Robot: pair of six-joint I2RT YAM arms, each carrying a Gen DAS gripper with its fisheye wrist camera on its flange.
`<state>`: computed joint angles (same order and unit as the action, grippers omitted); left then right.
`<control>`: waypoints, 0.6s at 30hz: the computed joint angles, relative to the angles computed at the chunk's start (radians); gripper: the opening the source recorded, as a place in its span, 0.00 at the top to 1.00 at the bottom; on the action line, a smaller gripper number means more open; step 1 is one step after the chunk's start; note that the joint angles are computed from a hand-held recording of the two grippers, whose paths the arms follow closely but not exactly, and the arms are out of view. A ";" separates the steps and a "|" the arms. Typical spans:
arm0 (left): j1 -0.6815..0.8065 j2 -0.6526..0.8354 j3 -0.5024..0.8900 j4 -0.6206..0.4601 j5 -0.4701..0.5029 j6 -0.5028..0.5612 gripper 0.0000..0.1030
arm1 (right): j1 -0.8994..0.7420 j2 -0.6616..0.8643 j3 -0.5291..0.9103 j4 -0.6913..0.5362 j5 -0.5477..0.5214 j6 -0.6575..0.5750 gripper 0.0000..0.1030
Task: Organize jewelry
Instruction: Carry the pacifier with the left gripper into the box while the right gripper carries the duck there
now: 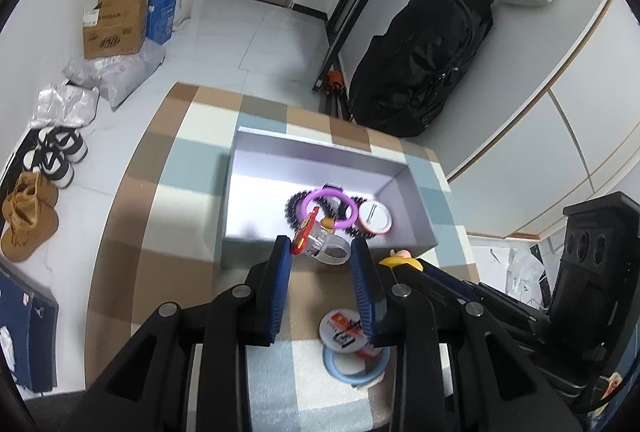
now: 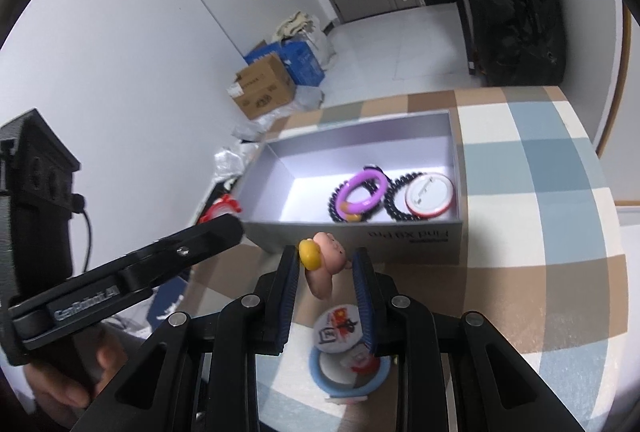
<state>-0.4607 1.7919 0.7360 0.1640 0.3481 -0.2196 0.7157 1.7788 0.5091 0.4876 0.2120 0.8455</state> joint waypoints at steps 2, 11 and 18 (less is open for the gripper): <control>-0.014 -0.018 -0.009 0.026 -0.052 0.014 0.76 | -0.017 -0.016 -0.005 0.005 -0.010 -0.004 0.75; -0.025 0.030 0.060 0.026 -0.023 -0.001 0.76 | -0.098 -0.076 -0.036 0.006 -0.067 -0.028 0.75; -0.039 0.087 0.129 0.000 -0.017 -0.046 0.76 | -0.148 -0.086 -0.022 -0.006 -0.083 -0.051 0.75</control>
